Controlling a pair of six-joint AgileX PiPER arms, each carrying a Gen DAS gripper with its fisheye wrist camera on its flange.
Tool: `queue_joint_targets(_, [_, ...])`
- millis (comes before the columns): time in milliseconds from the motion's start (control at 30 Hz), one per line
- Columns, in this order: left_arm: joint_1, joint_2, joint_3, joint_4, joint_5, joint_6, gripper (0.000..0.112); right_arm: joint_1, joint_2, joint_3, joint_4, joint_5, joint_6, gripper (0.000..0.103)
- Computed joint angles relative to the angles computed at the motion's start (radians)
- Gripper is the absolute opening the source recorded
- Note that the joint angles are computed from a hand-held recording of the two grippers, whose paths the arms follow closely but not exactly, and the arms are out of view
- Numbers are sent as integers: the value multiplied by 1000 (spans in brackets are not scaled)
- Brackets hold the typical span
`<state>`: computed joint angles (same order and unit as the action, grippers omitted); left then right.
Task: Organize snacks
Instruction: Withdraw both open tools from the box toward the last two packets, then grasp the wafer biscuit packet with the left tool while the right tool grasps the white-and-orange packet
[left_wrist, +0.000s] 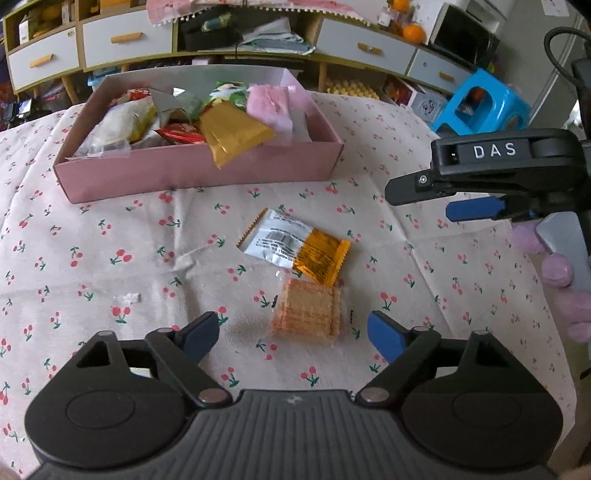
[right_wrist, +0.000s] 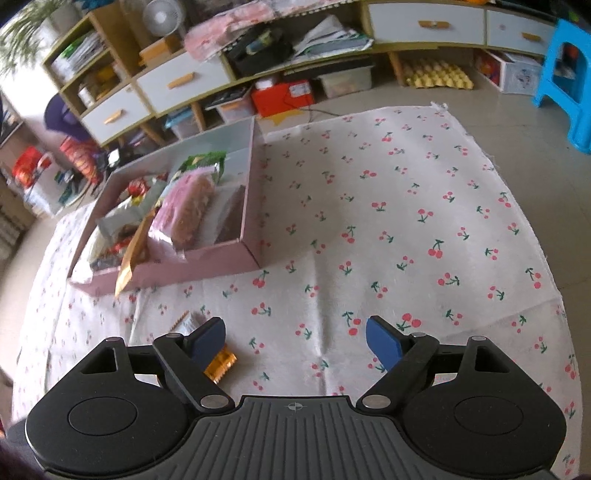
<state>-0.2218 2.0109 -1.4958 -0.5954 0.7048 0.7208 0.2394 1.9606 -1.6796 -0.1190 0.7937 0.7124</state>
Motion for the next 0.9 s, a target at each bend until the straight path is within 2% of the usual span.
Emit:
queue_joint_targets(200, [-12,8,4,9,-20,15,62,-6,-5,36,47,-24,-140,85])
queue_joint_targets(267, [-12,7,7,3,-25,32,61,-5,1,32,52,-17,-162,85])
queue_joint_targets(400, [2,11,-3,-45,13,91,43,2,17,19,52,2,-181,85])
queue_joint_targets(900, [83,7,-35,1,40,65,42,54,97,-85,56,65,-252,85])
